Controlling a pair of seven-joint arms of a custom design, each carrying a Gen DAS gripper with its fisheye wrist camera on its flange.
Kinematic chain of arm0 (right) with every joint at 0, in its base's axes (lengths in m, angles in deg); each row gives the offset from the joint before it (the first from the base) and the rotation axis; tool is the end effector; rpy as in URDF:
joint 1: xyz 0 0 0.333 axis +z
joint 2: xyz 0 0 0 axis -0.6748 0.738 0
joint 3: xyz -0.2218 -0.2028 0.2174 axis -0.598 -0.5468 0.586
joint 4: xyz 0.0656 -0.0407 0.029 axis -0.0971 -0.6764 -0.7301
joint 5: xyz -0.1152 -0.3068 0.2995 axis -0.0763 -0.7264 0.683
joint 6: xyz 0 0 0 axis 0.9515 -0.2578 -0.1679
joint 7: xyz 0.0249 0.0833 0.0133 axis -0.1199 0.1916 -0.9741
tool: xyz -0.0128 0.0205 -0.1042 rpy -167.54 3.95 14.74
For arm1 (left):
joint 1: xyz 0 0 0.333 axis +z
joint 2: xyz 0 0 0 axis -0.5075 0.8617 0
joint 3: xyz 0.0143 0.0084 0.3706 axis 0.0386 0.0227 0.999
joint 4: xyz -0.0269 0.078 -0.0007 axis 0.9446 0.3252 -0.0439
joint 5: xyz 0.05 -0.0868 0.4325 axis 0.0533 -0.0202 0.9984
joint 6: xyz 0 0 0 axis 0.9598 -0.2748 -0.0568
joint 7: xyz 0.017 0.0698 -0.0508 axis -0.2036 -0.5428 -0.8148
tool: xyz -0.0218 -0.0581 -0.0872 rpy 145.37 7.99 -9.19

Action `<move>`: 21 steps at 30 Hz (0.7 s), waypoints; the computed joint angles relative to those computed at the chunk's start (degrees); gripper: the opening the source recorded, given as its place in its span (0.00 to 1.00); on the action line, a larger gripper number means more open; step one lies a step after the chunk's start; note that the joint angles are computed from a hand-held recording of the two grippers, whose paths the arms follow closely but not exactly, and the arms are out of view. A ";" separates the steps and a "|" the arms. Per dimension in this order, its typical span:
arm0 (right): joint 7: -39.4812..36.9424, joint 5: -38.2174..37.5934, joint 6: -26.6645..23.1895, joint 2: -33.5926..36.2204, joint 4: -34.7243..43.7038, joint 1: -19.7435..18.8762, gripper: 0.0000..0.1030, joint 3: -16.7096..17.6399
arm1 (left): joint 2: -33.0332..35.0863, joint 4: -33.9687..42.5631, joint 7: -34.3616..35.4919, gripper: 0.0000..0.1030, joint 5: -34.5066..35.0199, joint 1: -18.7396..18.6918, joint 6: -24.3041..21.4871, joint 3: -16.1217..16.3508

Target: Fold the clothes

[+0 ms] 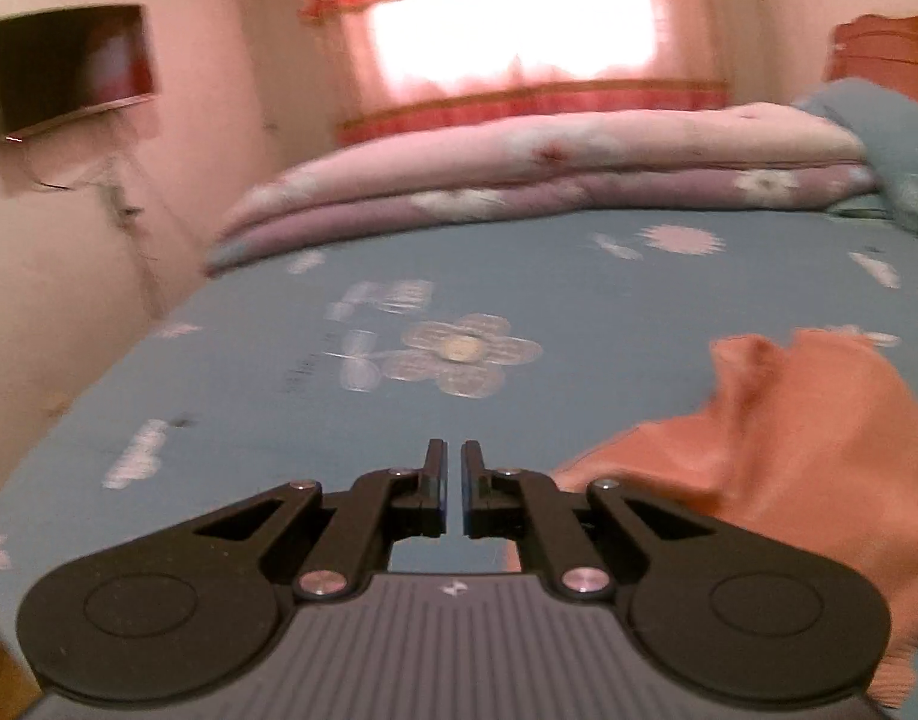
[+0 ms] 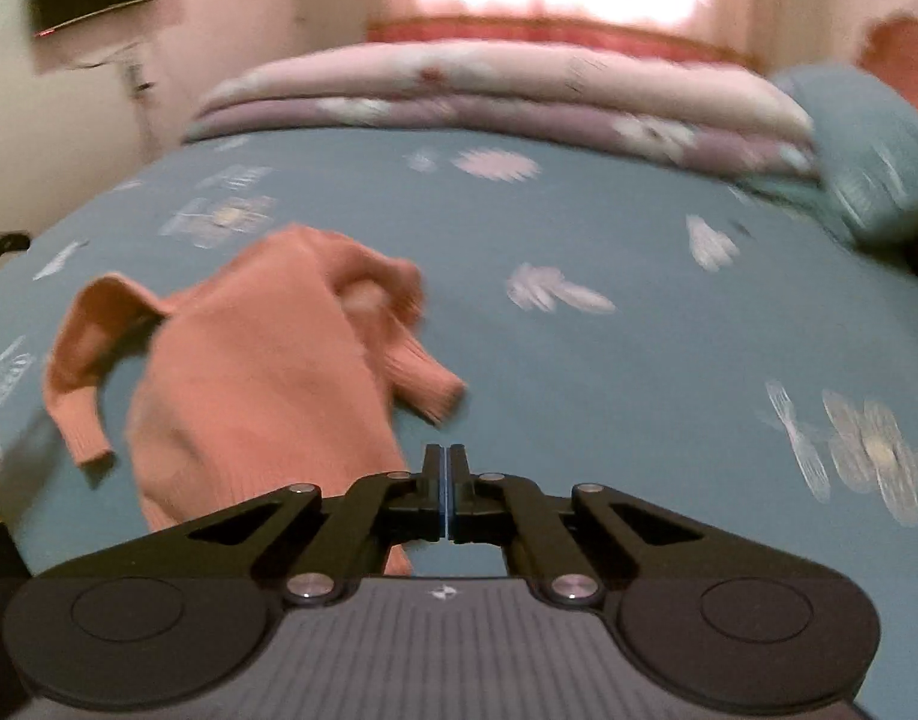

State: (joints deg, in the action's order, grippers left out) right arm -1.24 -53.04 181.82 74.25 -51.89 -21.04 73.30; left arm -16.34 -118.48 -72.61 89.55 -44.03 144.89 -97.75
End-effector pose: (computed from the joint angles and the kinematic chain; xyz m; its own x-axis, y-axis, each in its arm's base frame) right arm 0.6882 0.3738 0.5994 0.7315 -0.6738 -0.1047 -0.5294 -0.4643 -0.7100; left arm 0.4810 -0.2620 0.6332 0.5951 -0.7840 -0.1768 -0.5294 -0.2168 -0.8202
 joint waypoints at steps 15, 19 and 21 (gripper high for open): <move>-3.55 6.65 -3.12 2.96 1.60 0.87 0.36 2.81 | 13.58 10.78 17.67 0.32 -1.70 -3.14 10.44 2.97; -2.24 6.72 -4.14 3.12 1.55 1.13 0.40 2.36 | 17.51 14.39 22.79 0.33 -4.06 -3.60 11.42 4.49; -1.50 6.73 -4.85 3.50 1.99 1.11 0.42 2.22 | 19.39 16.29 24.78 0.33 -5.86 -3.66 11.54 5.34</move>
State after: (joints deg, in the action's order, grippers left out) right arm -2.75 -46.31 176.97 77.75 -49.90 -19.93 75.51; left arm 3.05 -102.20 -47.83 83.69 -47.68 156.42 -92.41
